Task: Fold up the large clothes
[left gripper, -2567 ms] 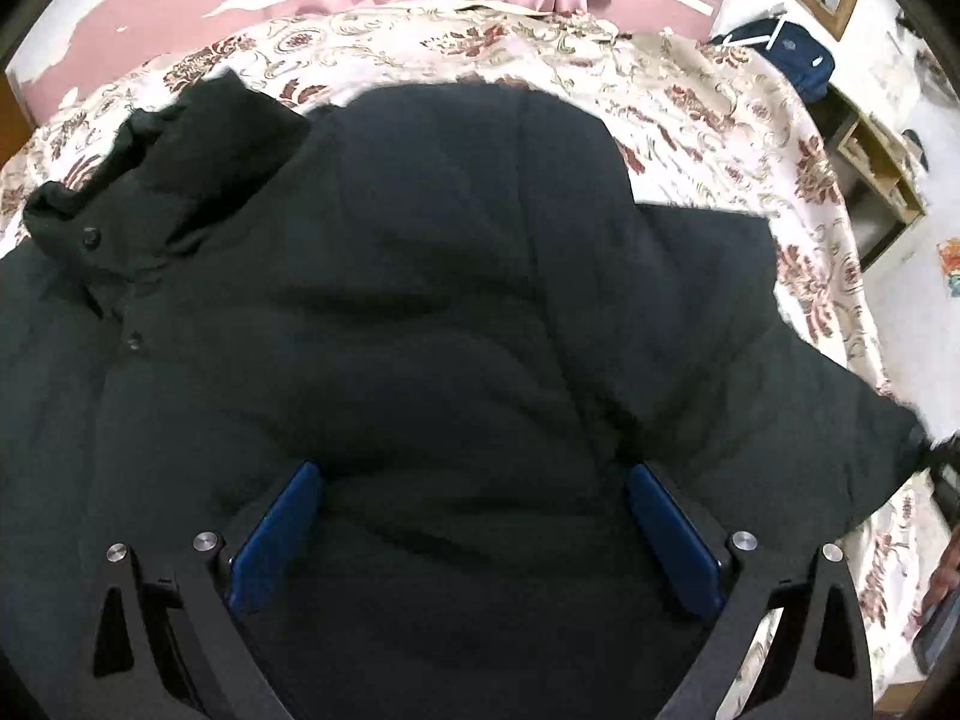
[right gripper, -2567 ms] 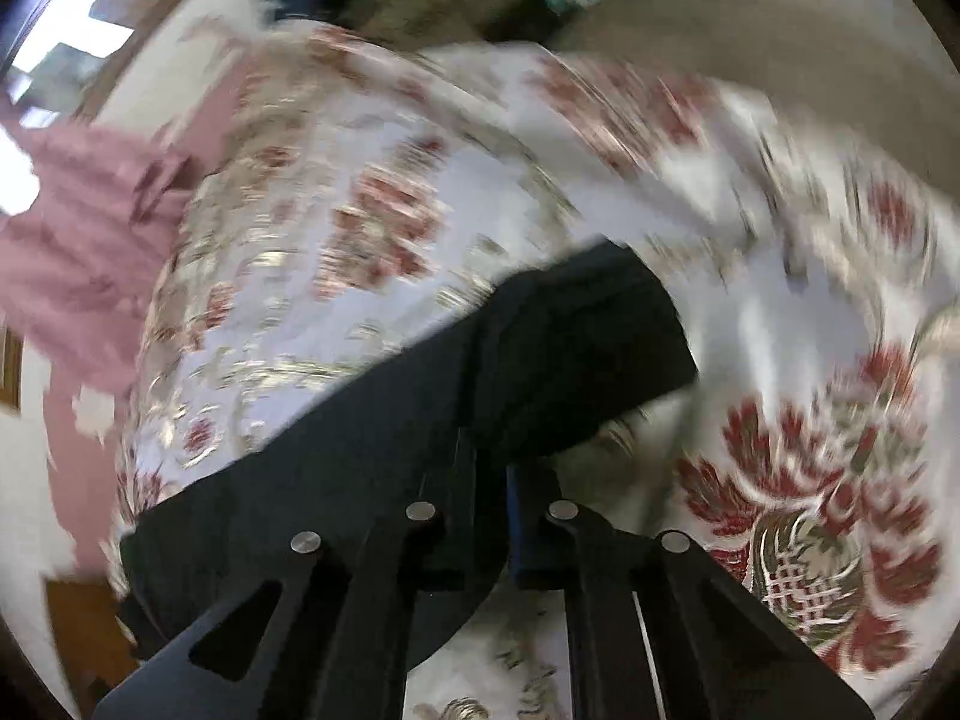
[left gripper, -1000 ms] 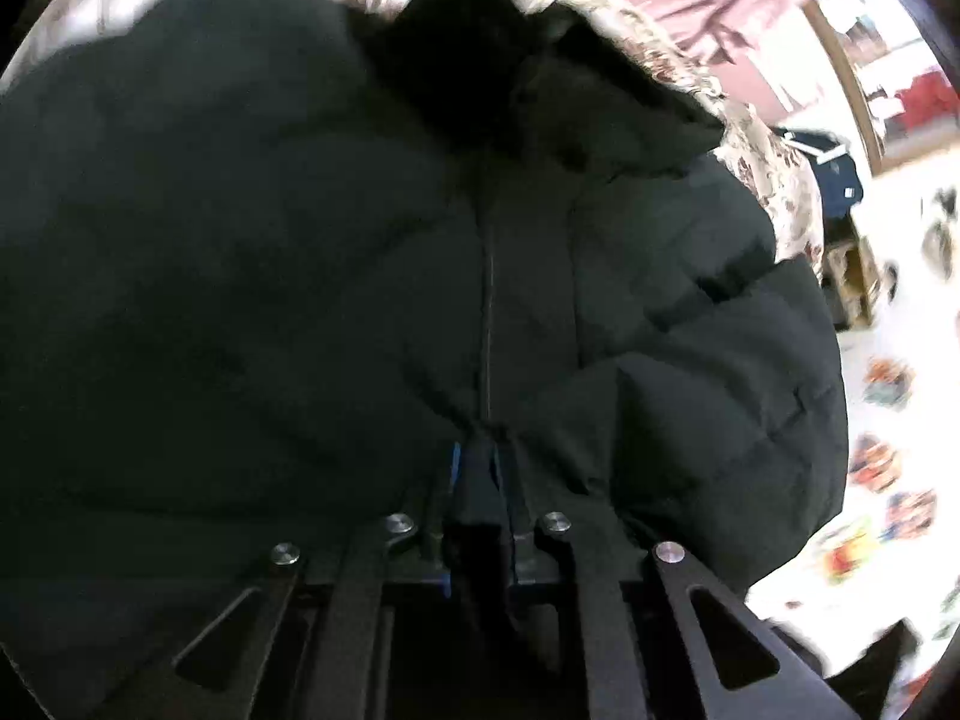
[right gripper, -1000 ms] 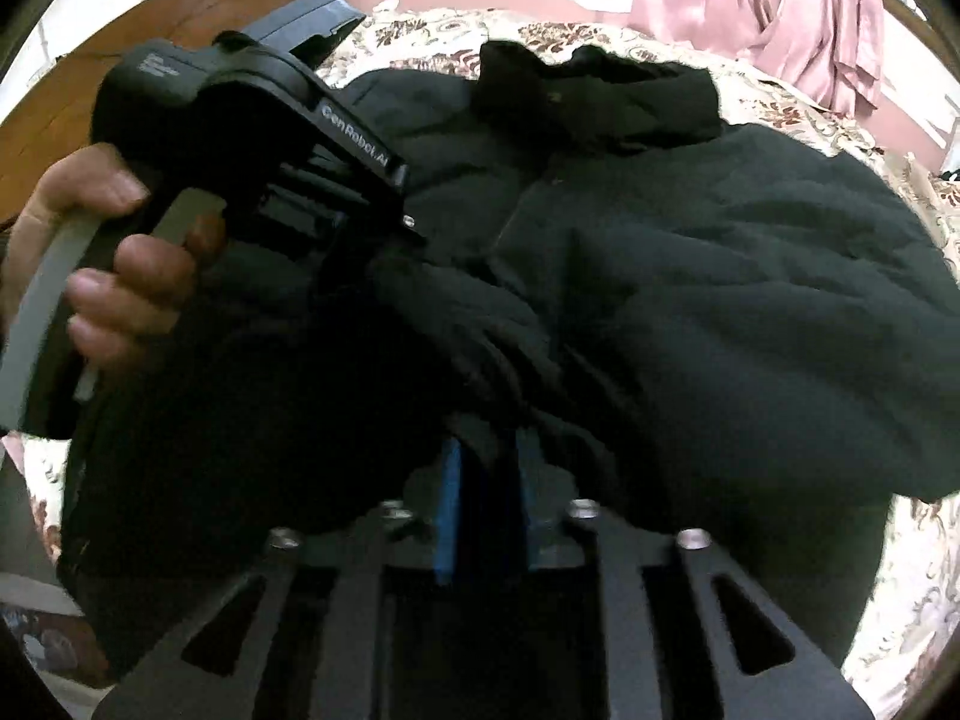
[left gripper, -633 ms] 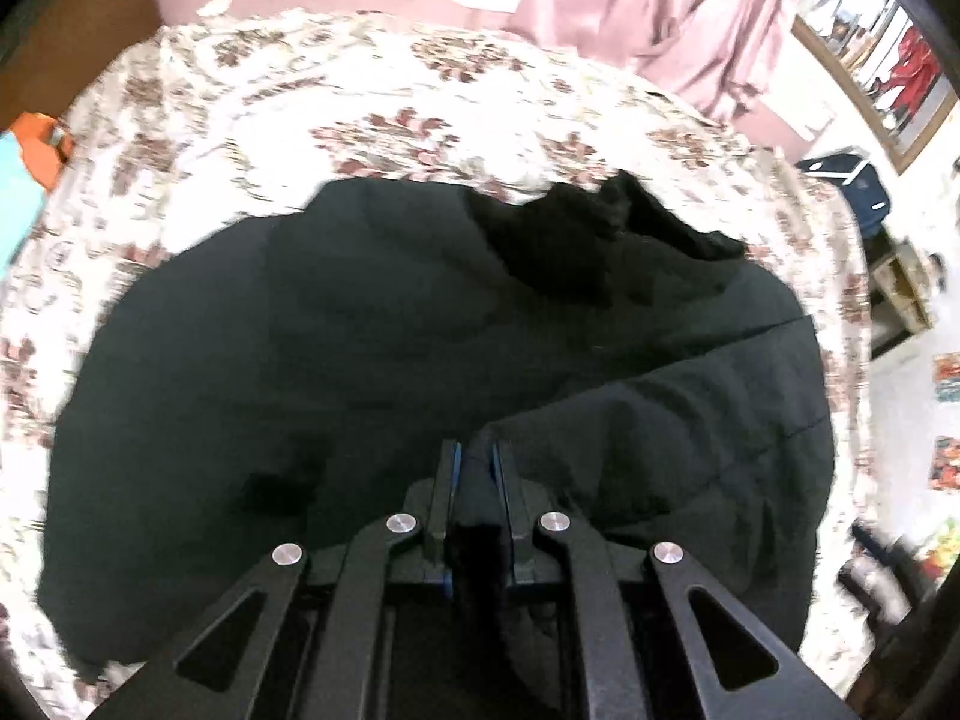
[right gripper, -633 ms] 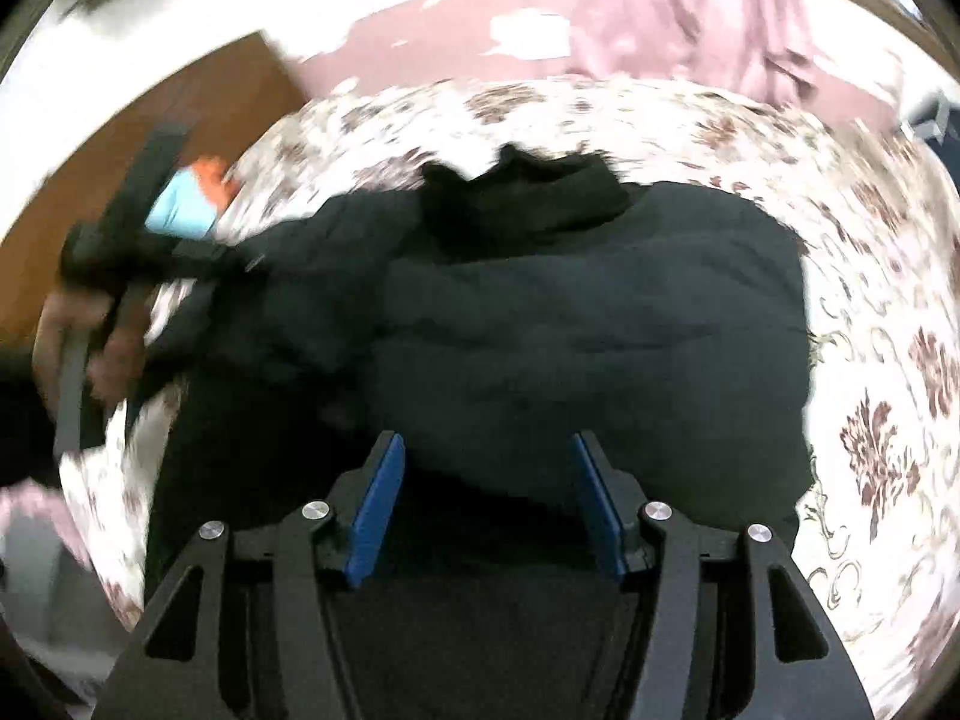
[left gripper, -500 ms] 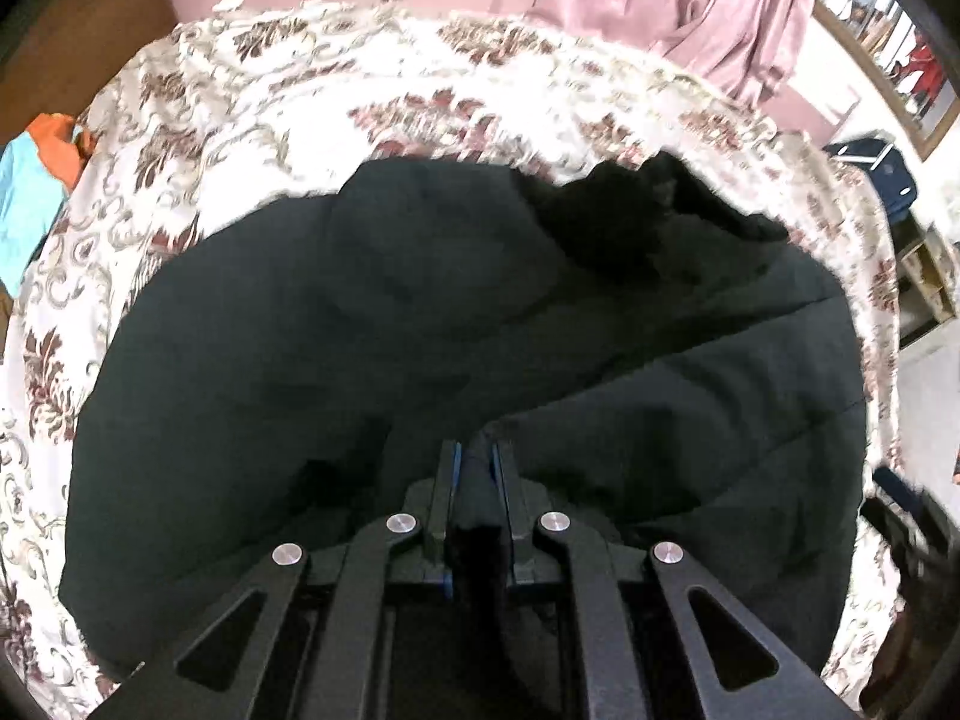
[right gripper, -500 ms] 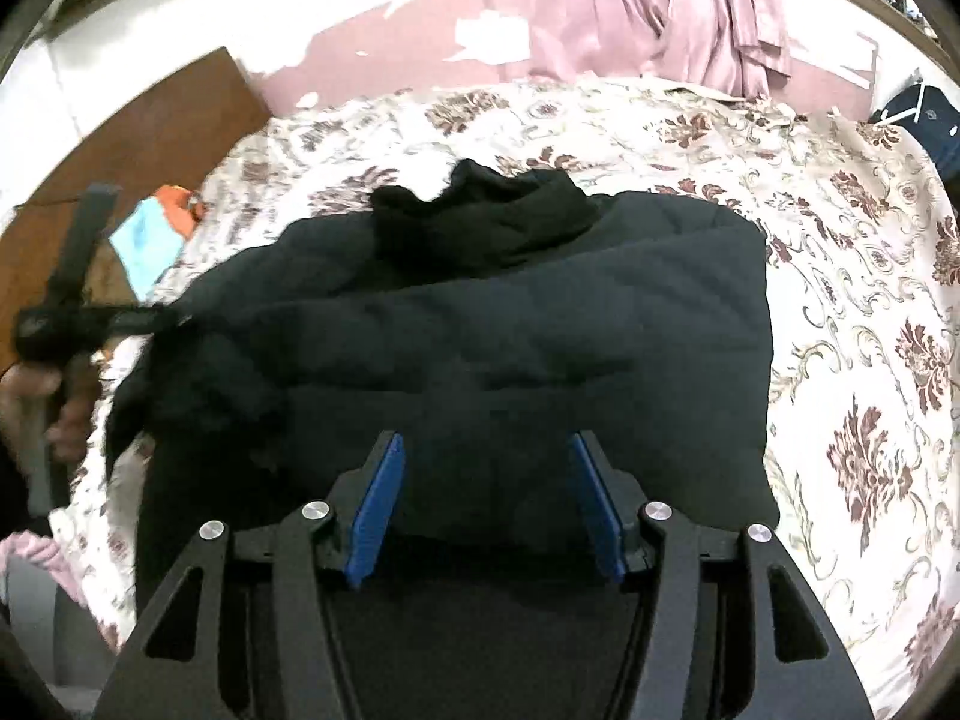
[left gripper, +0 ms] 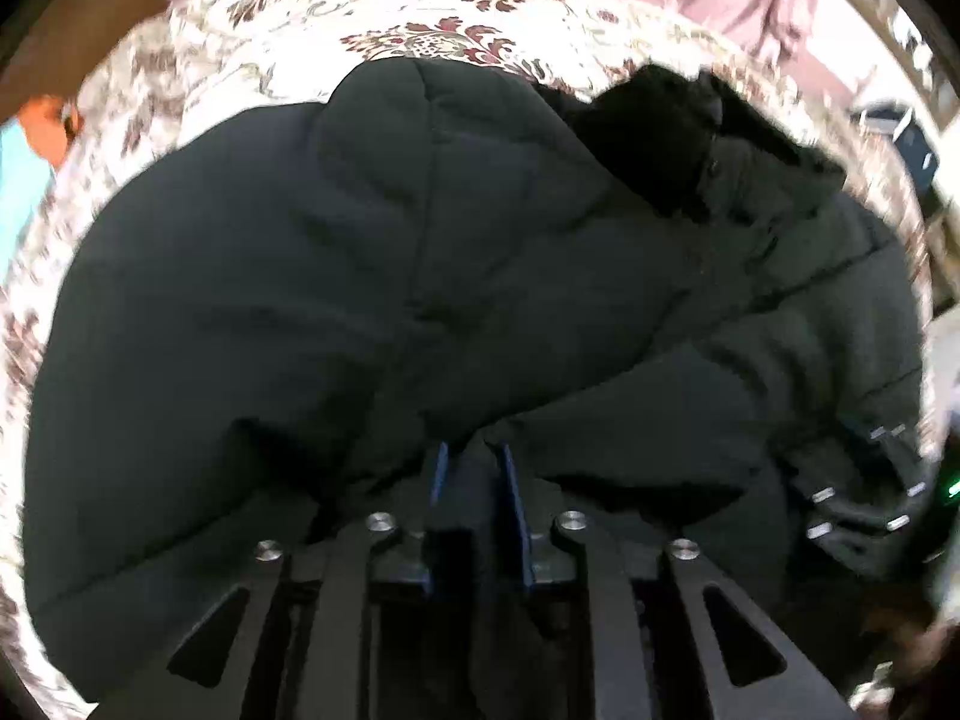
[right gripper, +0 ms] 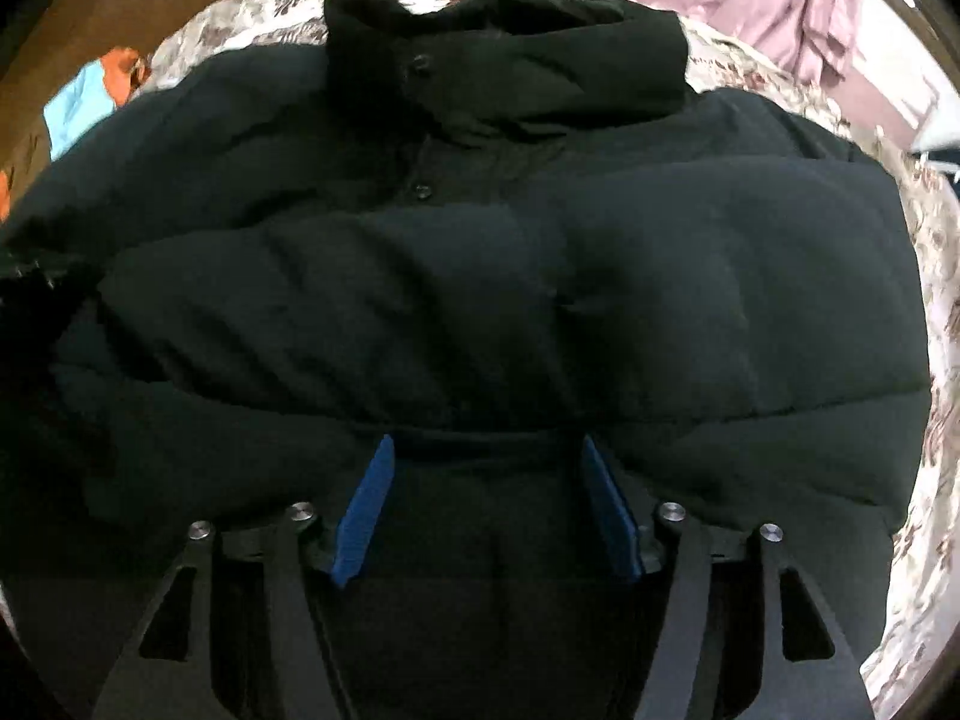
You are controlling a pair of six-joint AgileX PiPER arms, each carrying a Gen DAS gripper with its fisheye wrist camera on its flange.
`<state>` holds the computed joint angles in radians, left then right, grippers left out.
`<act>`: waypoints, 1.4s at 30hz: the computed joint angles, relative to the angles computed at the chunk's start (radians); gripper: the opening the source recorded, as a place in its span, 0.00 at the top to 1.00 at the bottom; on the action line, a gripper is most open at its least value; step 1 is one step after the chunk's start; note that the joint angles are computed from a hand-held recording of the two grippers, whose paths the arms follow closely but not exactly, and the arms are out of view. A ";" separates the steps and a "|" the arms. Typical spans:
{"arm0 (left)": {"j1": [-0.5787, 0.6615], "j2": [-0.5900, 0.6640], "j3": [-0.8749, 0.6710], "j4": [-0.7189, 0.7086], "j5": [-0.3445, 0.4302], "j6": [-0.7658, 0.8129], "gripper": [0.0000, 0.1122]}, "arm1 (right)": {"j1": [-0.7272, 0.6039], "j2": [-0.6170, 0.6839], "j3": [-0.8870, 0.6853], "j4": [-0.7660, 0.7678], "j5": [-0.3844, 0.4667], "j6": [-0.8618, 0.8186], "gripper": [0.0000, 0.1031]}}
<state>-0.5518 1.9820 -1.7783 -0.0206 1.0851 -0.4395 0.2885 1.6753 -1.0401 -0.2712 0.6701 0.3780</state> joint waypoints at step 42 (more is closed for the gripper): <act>1.071 -0.711 1.166 -0.643 -0.292 -0.062 0.08 | 0.431 0.124 -0.371 -0.127 0.355 0.381 0.10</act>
<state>0.5192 1.2711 -0.6124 -0.6633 0.7932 -0.5018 0.7191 1.7996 -1.4113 -0.3979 1.0246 0.7592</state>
